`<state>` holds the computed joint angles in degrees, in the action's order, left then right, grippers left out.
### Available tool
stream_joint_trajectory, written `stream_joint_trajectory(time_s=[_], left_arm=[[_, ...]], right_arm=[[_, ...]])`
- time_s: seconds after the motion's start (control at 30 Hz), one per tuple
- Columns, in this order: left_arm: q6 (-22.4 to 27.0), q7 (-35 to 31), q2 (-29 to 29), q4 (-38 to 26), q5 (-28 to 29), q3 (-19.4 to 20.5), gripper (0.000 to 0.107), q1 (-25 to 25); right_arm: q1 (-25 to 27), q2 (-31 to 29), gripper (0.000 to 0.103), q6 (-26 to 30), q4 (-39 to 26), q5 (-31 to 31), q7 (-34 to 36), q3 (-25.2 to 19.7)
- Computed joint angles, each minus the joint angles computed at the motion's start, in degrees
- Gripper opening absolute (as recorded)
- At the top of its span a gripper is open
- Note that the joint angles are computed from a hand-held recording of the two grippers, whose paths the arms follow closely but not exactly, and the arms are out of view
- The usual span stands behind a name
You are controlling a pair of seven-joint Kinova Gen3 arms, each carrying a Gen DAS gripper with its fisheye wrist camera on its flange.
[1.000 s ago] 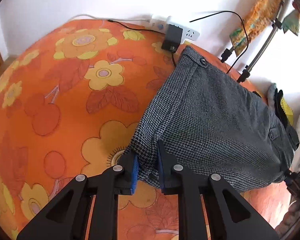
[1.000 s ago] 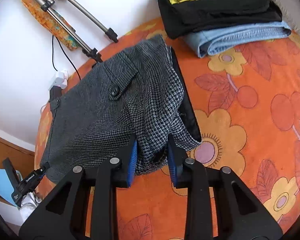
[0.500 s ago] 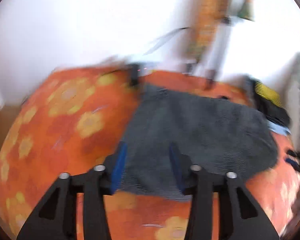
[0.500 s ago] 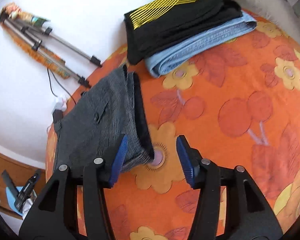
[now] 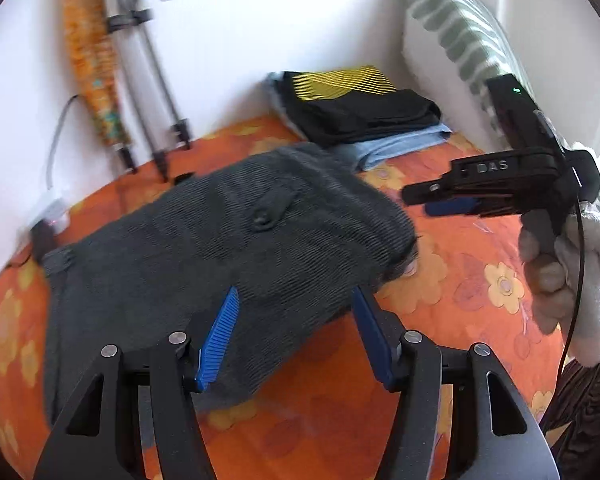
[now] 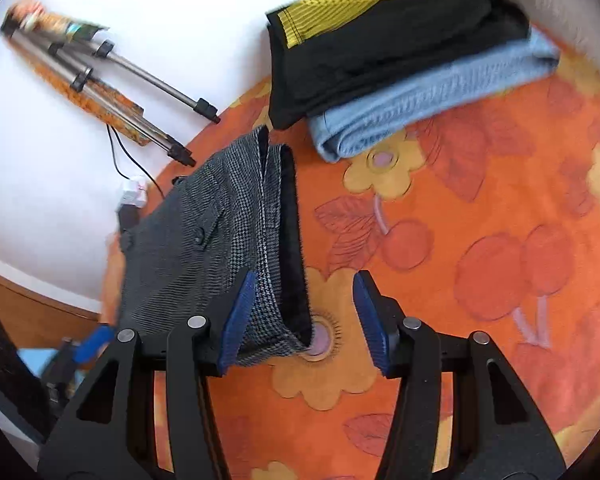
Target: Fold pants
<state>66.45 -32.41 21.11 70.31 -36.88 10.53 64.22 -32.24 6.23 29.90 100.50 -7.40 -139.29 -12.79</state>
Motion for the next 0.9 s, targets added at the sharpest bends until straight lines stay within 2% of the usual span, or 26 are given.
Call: stream_joint_trajectory(time_s=[0.07, 0.13, 0.2, 0.23, 0.3, 0.37, 0.47, 0.57, 0.6, 0.63, 0.67, 0.7, 0.83, 0.9], left_arm=[[-0.1, -4.5, 2.3, -2.8, 0.9, 0.3, 0.059, 0.1], [2.2, -9.1, 5.6, -7.0, -0.6, 3.3, 0.059, -0.4], [6.2, -13.8, 9.2, -11.8, -4.3, 8.0, 0.059, -1.0], [8.3, -16.1, 11.3, -14.4, -6.3, 10.3, 0.059, -1.2], [11.2, -20.8, 14.7, -19.1, -7.6, 13.1, 0.059, -1.6], [13.6, -25.4, 17.7, -23.5, -6.5, 11.9, 0.059, -0.5], [15.0, -31.1, 20.2, -27.6, -1.3, 4.5, 0.059, 2.4], [11.6, -32.2, 19.1, -25.8, 4.8, -3.4, 0.055, 4.5], [9.7, -31.9, 18.1, -24.2, 6.4, -5.0, 0.045, 4.6], [8.2, -31.4, 17.4, -22.8, 7.3, -5.6, 0.037, 4.4], [7.0, -30.5, 16.7, -21.5, 7.6, -6.2, 0.024, 4.4], [5.9, -29.8, 16.1, -20.3, 7.9, -6.6, 0.019, 4.3], [-1.9, -24.4, 11.4, -12.9, 10.9, -6.5, 0.013, 1.8], [-6.2, -21.4, 8.8, -8.9, 12.3, -4.7, 0.013, -0.8]], right_arm=[[4.6, 0.7, 0.053, -1.2, 0.8, -4.7, 3.5, -3.9], [6.6, 1.2, 0.053, -1.7, 1.5, -9.3, 7.4, -5.1], [8.2, 1.0, 0.053, -2.8, 2.7, -14.0, 10.7, -5.8], [8.1, 0.9, 0.053, -3.0, 3.0, -15.6, 11.7, -5.4], [5.2, 0.2, 0.053, -2.9, 3.3, -16.0, 11.5, -1.9], [4.3, -0.3, 0.053, -2.8, 3.3, -14.9, 10.4, -0.9], [4.4, -0.9, 0.053, -3.0, 3.5, -15.2, 10.5, -0.8], [4.5, -1.1, 0.053, -3.0, 3.7, -15.6, 10.7, -0.7], [4.8, -1.2, 0.054, -3.1, 3.8, -16.4, 11.3, -0.8], [5.3, -1.2, 0.057, -3.5, 4.2, -17.9, 12.6, -1.0], [5.7, -1.3, 0.059, -3.7, 4.5, -19.1, 13.6, -1.0], [5.7, -1.3, 0.062, -3.9, 4.7, -19.4, 13.7, -0.9], [7.0, -1.2, 0.068, -5.5, 5.8, -24.4, 17.3, -1.5], [7.7, -1.1, 0.071, -6.3, 6.3, -27.9, 20.0, -1.9]])
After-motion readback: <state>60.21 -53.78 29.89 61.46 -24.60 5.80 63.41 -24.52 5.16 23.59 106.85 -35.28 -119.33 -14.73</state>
